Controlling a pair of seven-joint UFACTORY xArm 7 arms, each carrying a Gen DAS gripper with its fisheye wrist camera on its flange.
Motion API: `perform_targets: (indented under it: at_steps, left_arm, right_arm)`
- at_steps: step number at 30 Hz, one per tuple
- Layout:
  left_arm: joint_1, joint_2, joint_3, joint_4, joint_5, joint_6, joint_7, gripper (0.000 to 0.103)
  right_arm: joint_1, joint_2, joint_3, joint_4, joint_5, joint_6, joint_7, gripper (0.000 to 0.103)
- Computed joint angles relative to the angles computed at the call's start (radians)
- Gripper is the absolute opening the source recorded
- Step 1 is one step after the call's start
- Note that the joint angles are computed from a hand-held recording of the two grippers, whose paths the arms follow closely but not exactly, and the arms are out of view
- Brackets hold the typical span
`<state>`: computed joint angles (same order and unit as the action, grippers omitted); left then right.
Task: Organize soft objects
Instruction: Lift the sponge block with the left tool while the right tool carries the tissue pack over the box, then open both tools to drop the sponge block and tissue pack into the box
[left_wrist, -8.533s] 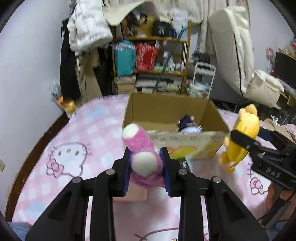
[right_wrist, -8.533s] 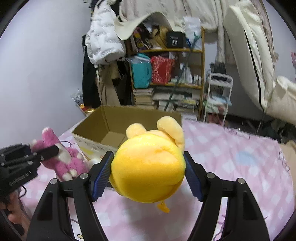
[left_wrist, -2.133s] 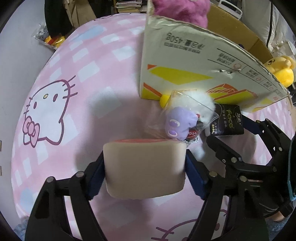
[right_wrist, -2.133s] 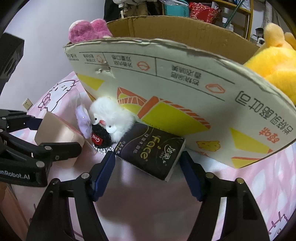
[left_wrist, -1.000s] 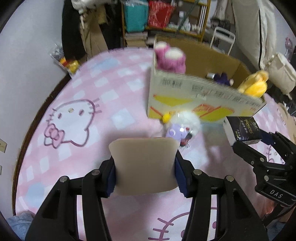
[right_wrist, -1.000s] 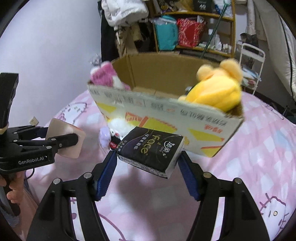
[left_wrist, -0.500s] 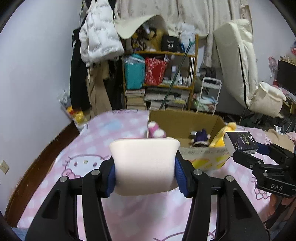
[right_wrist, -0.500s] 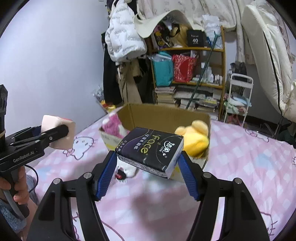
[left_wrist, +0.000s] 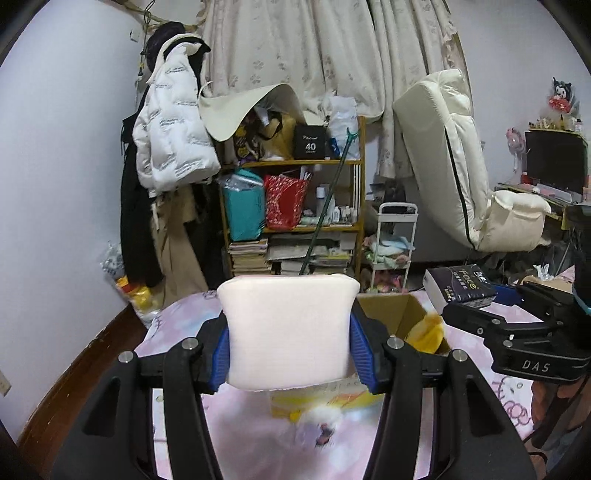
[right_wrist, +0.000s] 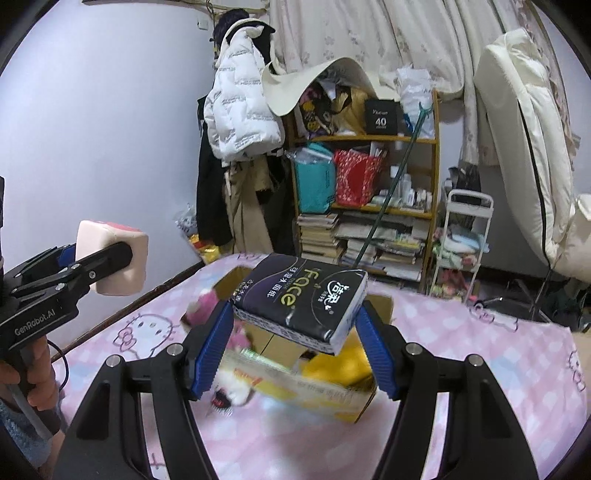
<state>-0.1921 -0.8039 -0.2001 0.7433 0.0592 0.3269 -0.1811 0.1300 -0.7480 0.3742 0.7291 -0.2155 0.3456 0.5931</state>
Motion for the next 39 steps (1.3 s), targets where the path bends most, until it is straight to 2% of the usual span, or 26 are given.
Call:
perform_targets:
  at_steps: [5,9,13,25,28,31,37,39]
  left_arm:
    - [0.037,0.113,-0.041,0.095,0.041,-0.066,0.007,0.054]
    - [0.044,0.188,-0.042,0.140,0.044,-0.126,-0.009,0.054]
    - [0.045,0.251,-0.044,0.161,0.046,-0.147,-0.026,0.054]
    - [0.009,0.368,-0.022,0.148,0.062,-0.125,-0.022,0.055]
    - [0.017,0.383,-0.033,0.150,0.083,-0.115,-0.030,0.055]
    - [-0.006,0.393,-0.019,0.149,0.080,-0.107,-0.012,0.056]
    - [0.021,0.397,-0.047,0.131,0.116,-0.115,-0.043,0.059]
    - [0.005,0.402,-0.034,0.135,0.109,-0.104,-0.035,0.060]
  right_arm:
    - [-0.048,0.049,-0.012,0.054,-0.024,-0.039,-0.013,0.072]
    - [-0.089,0.110,-0.006,0.099,-0.057,-0.065,-0.037,0.072]
    - [-0.120,0.138,0.010,0.091,-0.077,-0.088,-0.019,0.072]
    - [-0.081,0.225,-0.039,0.035,-0.075,-0.158,-0.038,0.072]
    - [-0.058,0.244,-0.055,0.031,-0.063,-0.156,-0.064,0.072]
    - [-0.044,0.259,-0.065,0.027,-0.052,-0.153,-0.078,0.072]
    - [-0.045,0.269,-0.068,0.033,-0.053,-0.133,-0.081,0.072]
    - [-0.048,0.270,-0.066,0.035,-0.055,-0.132,-0.078,0.072]
